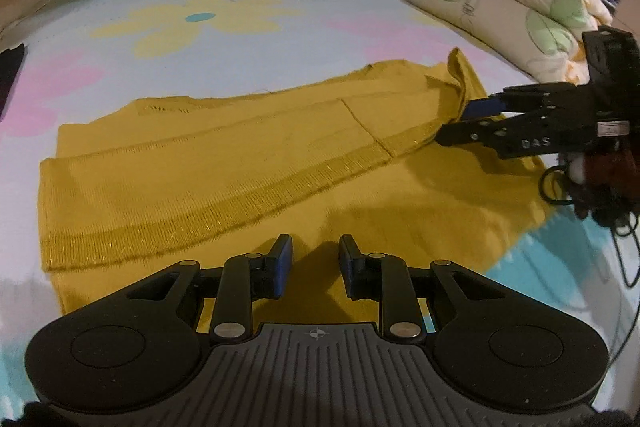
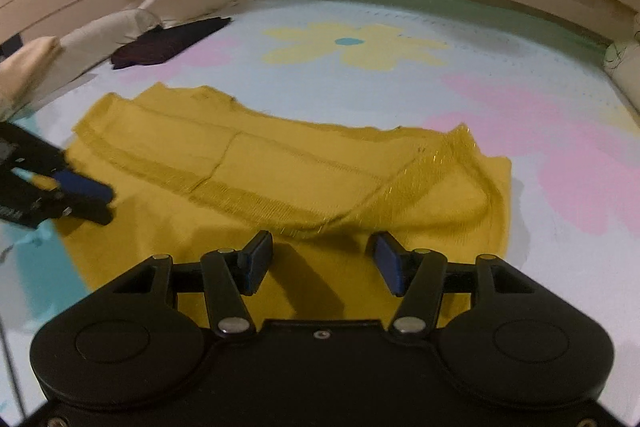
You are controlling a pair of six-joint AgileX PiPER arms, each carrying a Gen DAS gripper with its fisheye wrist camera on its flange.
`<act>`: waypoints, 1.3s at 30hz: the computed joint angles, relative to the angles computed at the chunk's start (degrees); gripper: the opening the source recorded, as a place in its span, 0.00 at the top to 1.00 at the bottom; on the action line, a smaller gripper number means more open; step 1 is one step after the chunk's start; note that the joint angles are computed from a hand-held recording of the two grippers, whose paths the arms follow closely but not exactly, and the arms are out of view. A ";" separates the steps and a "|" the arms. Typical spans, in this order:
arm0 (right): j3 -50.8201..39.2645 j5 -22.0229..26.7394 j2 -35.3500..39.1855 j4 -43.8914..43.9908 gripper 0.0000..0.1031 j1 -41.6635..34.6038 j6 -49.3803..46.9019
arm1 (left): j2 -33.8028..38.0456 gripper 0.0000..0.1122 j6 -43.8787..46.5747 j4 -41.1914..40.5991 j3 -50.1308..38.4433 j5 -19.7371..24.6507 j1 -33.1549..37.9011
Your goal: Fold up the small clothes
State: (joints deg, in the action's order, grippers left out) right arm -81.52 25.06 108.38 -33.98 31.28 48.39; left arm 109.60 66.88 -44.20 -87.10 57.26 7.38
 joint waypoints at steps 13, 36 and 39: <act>-3.09 -0.94 2.62 -3.09 0.40 -4.58 16.98 | 5.30 0.78 -5.98 0.40 -8.49 -4.96 -2.25; 2.52 -3.14 -3.12 -14.23 0.14 -7.77 34.90 | 17.73 0.66 -30.02 16.47 -34.51 -2.12 -3.30; 0.92 -3.22 -2.06 -4.47 0.00 -7.16 23.02 | 15.37 0.53 -25.32 14.60 -29.49 -1.19 -3.27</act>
